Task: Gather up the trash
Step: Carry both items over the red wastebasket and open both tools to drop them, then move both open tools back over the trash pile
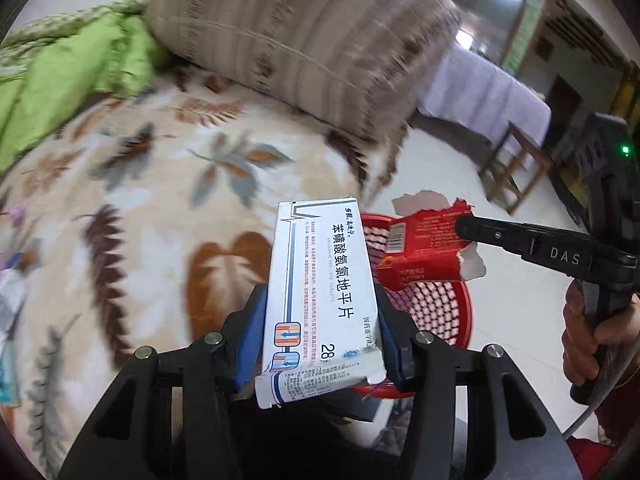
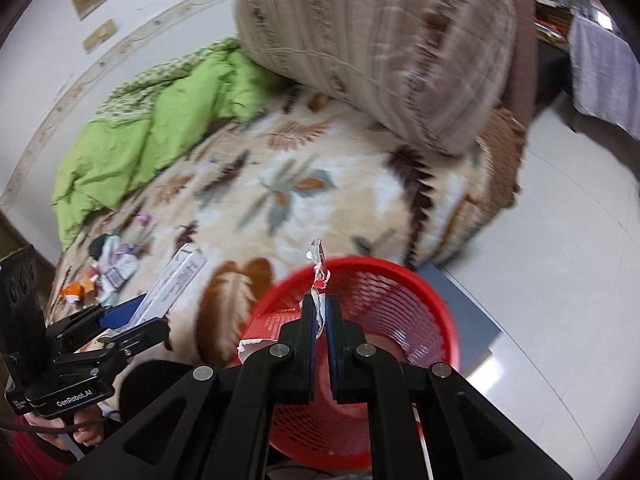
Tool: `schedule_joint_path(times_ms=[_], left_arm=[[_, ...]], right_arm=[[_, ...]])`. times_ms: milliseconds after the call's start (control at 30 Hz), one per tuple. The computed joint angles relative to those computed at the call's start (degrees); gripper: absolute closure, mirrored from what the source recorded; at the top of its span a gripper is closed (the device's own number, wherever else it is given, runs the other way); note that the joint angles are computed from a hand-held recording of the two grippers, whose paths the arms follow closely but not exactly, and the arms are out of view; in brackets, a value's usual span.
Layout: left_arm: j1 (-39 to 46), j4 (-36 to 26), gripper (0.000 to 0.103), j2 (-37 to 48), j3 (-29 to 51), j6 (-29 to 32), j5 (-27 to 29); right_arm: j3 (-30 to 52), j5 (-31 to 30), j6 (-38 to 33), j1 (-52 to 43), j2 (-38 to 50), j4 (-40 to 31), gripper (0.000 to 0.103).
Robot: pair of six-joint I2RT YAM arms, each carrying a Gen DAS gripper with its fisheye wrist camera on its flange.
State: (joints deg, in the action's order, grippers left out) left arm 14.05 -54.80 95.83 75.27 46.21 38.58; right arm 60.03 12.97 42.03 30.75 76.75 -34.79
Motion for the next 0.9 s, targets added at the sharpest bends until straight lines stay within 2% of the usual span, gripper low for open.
schedule_joint_path(times_ms=[100, 200, 400, 600, 733, 900], left_arm=[[-3.69, -0.16, 0.053, 0.74, -0.24, -2.48, -1.54], [-4.44, -0.87, 0.045, 1.91, 0.91, -4.13, -1.30], [-2.00, -2.06, 0.042, 1.18, 2.58, -3.58, 1.08], [4.87, -1.09, 0.040, -0.49, 2.63, -0.87, 2.11], [10.18, -0.22, 0.040, 0.32, 3.42, 0.15, 2.46], [17.95, 0.68, 0.039, 1.99, 5.10, 2.70, 2.58]], right_arm=[[-1.45, 0.42, 0.52, -0.98, -0.44, -1.15, 0.098], [-1.83, 0.87, 2.05, -1.90, -0.25, -2.59, 0.097], [-1.91, 0.75, 2.67, -2.47, -1.01, -2.50, 0.085], [1.19, 1.49, 3.01, -0.62, 0.84, -0.33, 0.073], [5.09, 0.90, 2.54, 2.16, 5.06, 2.21, 0.058], [13.48, -1.03, 0.15, 6.63, 14.46, 4.66, 0.057]])
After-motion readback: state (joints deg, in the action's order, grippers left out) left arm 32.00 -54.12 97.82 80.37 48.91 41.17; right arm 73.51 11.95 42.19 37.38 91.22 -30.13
